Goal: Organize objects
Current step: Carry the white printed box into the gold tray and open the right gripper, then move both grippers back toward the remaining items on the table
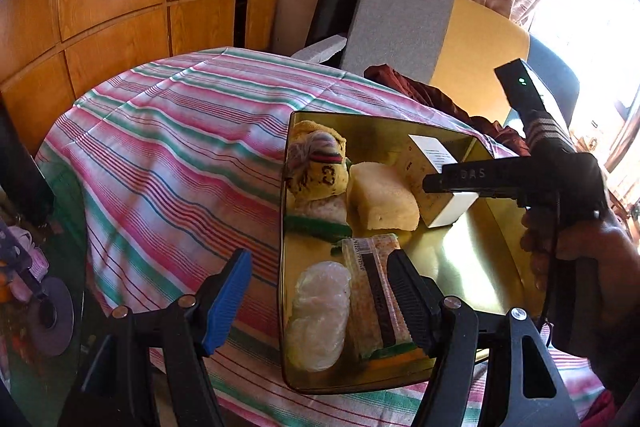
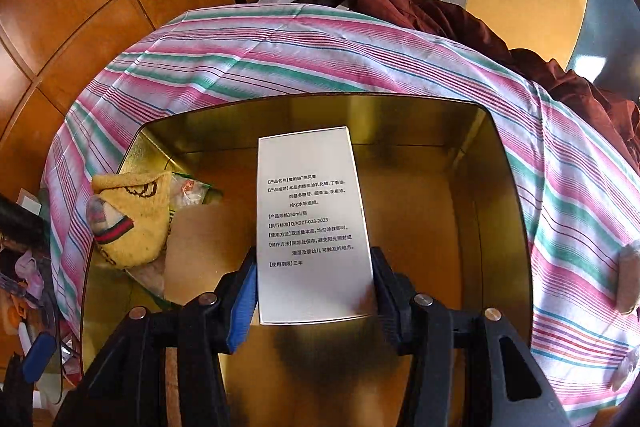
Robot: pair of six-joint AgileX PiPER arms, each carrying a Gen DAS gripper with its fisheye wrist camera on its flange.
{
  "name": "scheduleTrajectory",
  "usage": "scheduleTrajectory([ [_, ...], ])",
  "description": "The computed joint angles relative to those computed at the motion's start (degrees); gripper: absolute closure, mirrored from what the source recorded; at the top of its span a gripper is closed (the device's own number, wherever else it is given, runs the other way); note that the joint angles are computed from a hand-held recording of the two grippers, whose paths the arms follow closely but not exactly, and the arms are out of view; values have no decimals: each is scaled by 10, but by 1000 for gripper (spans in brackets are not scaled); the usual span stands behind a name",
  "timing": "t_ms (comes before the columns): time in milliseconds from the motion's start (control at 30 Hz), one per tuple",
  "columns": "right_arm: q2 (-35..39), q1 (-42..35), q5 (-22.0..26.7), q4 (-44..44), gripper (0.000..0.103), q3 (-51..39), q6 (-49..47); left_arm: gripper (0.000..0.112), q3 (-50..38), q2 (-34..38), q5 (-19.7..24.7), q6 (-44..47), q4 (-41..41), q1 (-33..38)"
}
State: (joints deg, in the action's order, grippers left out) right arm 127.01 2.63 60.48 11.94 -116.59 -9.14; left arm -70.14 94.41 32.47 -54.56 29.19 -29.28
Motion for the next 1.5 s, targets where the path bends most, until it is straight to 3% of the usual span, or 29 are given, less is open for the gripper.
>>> scheduleTrajectory([
  [67, 16, -3, 12, 28, 49, -25, -10, 42, 3, -2, -1, -3, 3, 1],
  [133, 28, -14, 32, 76, 33, -46, -33, 41, 4, -2, 0, -1, 1, 2],
  [167, 23, -17, 28, 85, 17, -38, -41, 41, 4, -2, 1, -3, 3, 1],
  [267, -11, -22, -5, 89, 11, 12, -59, 36, 2, -1, 6, -15, 16, -2],
  [333, -35, -26, -22, 80, 0, 45, -64, 34, -1, 1, 11, -20, 20, -5],
  [633, -176, -78, -97, 130, 0, 222, -167, 28, -15, 0, 32, -47, 59, -29],
  [1000, -274, -194, -129, 126, 0, 347, -223, 27, -42, 2, 52, -36, 74, -69],
  [1233, -281, -314, -114, 122, 0, 356, -238, 27, -83, 28, 52, 9, 50, -95],
  [1500, -242, -486, -81, 118, 0, 274, -196, 27, -162, 80, 56, 89, 6, -134],
])
